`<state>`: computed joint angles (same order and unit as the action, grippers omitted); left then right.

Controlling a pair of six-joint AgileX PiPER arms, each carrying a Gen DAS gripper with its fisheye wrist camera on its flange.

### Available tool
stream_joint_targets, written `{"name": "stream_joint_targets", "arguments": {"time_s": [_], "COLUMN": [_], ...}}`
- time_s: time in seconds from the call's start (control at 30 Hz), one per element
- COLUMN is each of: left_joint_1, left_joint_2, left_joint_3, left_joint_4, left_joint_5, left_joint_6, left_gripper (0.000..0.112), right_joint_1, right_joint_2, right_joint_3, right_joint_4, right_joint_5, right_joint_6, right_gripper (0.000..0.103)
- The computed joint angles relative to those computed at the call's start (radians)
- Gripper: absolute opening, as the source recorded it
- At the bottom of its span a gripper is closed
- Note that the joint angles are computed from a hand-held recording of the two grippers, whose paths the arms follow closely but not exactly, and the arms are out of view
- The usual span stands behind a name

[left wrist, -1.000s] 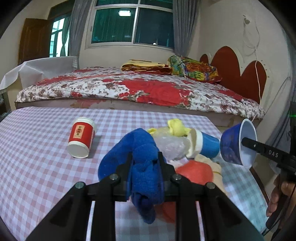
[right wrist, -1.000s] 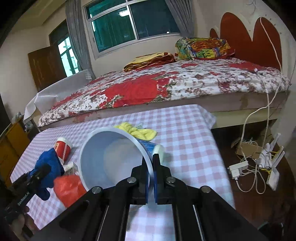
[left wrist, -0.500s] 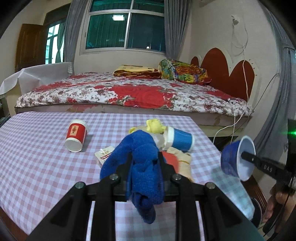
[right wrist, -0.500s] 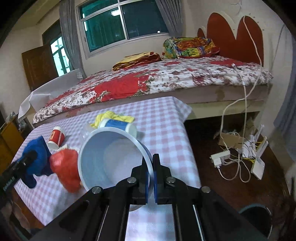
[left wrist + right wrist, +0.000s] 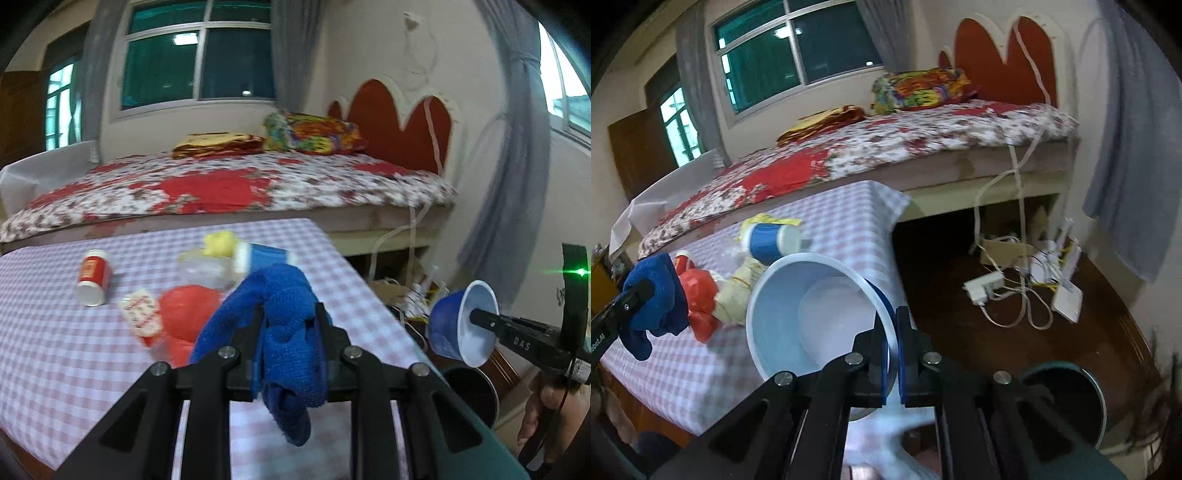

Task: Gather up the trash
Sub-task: 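Carry the blue cloth and paper cup with both grippers over the trash bin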

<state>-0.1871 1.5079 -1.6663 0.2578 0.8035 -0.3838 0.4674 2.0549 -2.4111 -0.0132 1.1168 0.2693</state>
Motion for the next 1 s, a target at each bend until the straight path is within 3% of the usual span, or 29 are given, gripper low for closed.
{"name": "stream_joint_targets", "arguments": {"time_s": [0.07, 0.4, 0.63, 1.0], "left_joint_1": [-0.036, -0.202, -0.293, -0.404], "left_joint_2": [0.012, 0.089, 0.159, 0.297], "left_joint_3": [-0.008, -0.067, -0.131, -0.243], "left_joint_4": [-0.001, -0.017, -0.037, -0.106], "left_joint_5": [0.005, 0.029, 0.061, 0.093], "left_joint_6": [0.000, 0.009, 0.021, 0.069], "left_gripper": [0.024, 0.024, 0.024, 0.024], "right_joint_1": [-0.013, -0.147, -0.237, -0.380], "right_joint_2": [-0.068, -0.322, -0.422, -0.468], "right_joint_3": [0.133, 0.557, 0.748, 0.897], "right_joint_4": [0.000, 0.011, 0.034, 0.066], "right_joint_5": [-0.077, -0.185, -0.236, -0.278], "right_joint_6": [-0.003, -0.022, -0.055, -0.107], "right_gripper": [0.004, 0.004, 0.004, 0.004]}}
